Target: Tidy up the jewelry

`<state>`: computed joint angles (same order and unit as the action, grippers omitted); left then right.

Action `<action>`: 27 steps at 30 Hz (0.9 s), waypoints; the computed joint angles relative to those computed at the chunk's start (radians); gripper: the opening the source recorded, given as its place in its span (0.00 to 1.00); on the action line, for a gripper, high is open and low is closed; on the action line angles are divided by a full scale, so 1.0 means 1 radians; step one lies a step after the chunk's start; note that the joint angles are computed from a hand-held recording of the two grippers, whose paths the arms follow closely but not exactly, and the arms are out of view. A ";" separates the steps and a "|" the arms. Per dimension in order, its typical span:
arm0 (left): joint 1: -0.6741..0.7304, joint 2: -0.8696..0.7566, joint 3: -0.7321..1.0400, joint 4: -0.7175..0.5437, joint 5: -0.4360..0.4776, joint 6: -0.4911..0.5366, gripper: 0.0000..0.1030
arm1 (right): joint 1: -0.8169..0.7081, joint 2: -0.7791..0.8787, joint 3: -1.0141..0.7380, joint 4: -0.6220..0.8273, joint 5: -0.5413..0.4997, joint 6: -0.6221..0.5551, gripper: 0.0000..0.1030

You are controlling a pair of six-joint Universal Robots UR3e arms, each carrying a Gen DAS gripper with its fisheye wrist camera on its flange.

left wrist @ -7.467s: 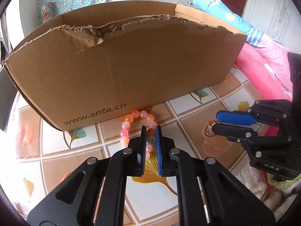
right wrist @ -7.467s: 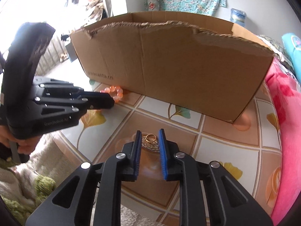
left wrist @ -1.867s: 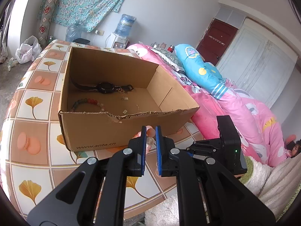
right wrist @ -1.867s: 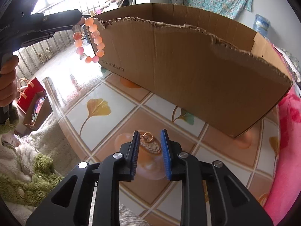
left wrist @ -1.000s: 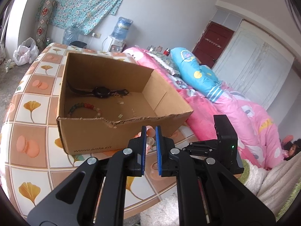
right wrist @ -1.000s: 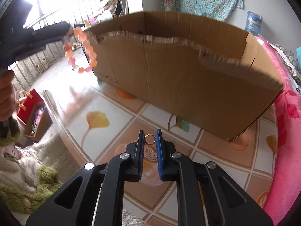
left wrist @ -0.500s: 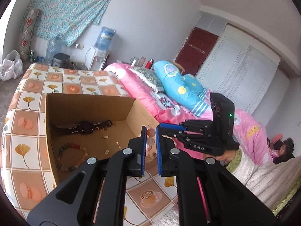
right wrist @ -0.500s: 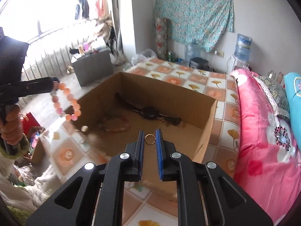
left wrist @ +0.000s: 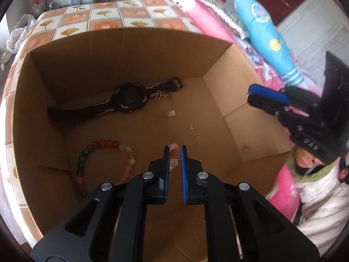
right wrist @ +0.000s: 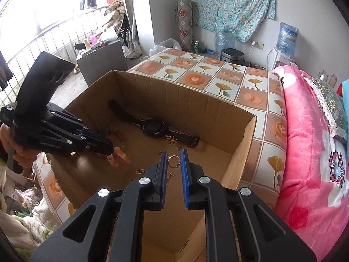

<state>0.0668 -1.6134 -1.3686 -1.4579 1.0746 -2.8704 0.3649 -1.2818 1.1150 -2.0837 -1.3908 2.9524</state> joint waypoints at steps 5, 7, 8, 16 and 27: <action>-0.037 -0.058 0.098 -0.065 0.045 0.011 0.08 | 0.006 0.083 -0.129 0.139 -0.019 -0.046 0.12; -0.036 -0.062 0.107 -0.075 0.050 0.004 0.09 | 0.017 0.127 -0.201 0.202 -0.048 -0.058 0.12; -0.037 -0.067 0.113 -0.079 0.055 0.002 0.09 | 0.027 0.154 -0.246 0.239 -0.073 -0.062 0.13; -0.008 -0.036 0.074 -0.051 0.029 -0.015 0.28 | 0.035 0.165 -0.286 0.269 -0.115 -0.036 0.14; 0.141 0.341 -0.173 0.116 -0.012 0.030 0.73 | -0.089 -0.170 0.110 -0.024 -0.023 0.166 0.48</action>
<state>0.2082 -1.2722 -1.5419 -1.3420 1.0622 -2.8400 0.2757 -1.4516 1.2250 -2.1082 -1.4136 3.1186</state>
